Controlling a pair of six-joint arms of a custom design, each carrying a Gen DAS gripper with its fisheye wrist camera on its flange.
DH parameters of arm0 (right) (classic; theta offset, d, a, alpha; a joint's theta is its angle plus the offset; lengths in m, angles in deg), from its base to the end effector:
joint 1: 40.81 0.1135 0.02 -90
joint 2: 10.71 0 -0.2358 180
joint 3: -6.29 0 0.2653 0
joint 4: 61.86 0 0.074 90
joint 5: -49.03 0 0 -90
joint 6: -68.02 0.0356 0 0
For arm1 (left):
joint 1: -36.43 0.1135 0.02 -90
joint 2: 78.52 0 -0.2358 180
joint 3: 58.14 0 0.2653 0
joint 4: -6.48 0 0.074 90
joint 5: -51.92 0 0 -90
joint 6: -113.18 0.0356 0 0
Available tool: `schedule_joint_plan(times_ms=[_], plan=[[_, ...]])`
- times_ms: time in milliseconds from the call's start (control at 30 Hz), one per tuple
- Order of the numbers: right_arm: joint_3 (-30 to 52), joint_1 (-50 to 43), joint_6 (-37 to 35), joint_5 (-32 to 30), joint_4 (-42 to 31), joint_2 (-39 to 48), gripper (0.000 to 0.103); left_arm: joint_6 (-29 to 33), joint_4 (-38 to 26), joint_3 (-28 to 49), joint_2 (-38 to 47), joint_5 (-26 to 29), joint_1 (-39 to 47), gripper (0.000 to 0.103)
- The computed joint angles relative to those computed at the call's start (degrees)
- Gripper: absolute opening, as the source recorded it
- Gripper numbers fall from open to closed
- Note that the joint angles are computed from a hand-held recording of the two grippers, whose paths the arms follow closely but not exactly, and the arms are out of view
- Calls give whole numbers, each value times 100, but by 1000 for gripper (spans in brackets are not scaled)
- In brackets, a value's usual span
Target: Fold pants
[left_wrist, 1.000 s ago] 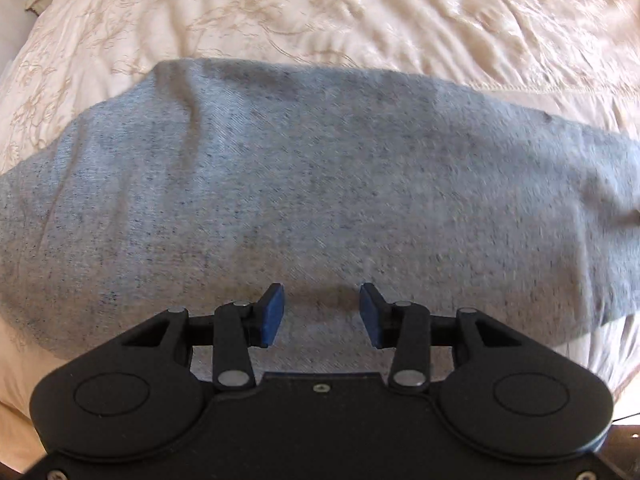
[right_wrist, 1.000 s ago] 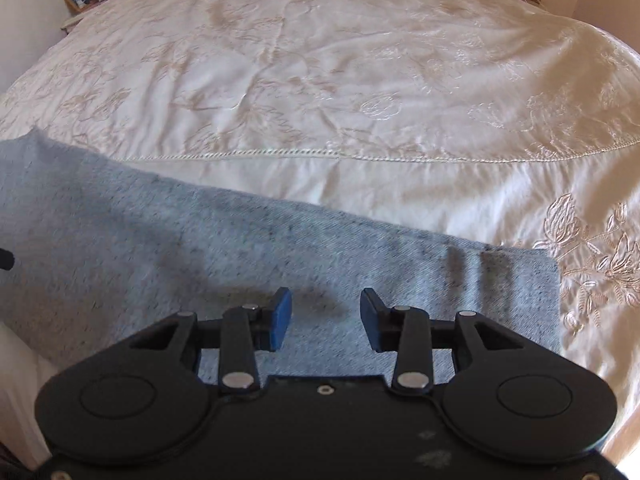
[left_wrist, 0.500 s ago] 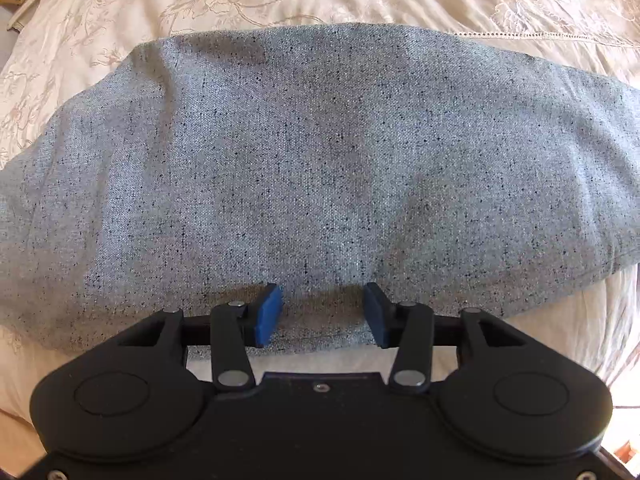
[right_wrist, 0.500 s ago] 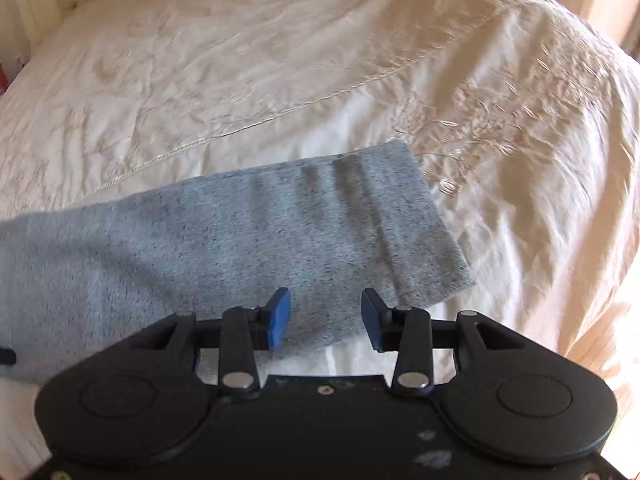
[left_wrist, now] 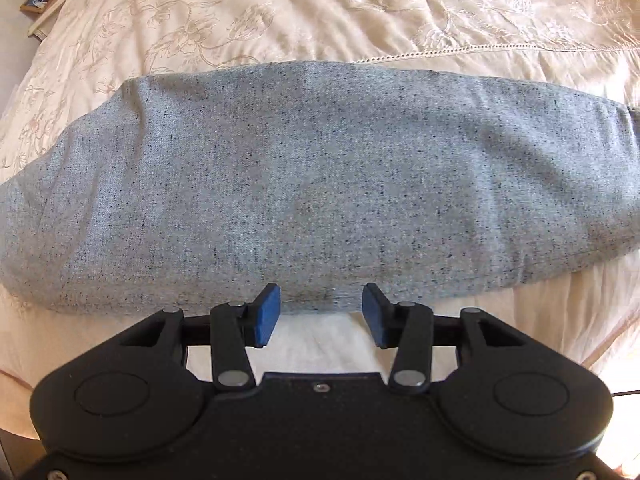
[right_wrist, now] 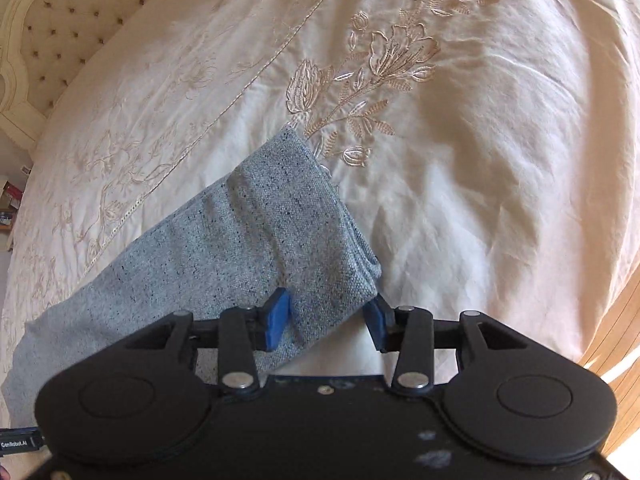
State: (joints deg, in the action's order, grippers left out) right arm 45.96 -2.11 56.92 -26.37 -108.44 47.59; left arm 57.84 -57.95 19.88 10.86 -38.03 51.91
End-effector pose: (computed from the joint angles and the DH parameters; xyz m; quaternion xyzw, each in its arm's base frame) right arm 0.1562 0.1136 0.1309 0.3585 0.9004 0.1178 0.2164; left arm 0.2934 0.0812 0.1908 0.1654 0.9784 0.0520 0.1122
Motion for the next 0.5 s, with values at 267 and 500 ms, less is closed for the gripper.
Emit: schedule_joint_plan(times_ms=[267,500], plan=[[-392,-772,-919,-618,59,-724,45,-710,-53,-454,-564,-29,-689,53],[-913,-2312,-2174,-1987,1252,-754,9,-1248,20,-476,-455,69,-1128,53]])
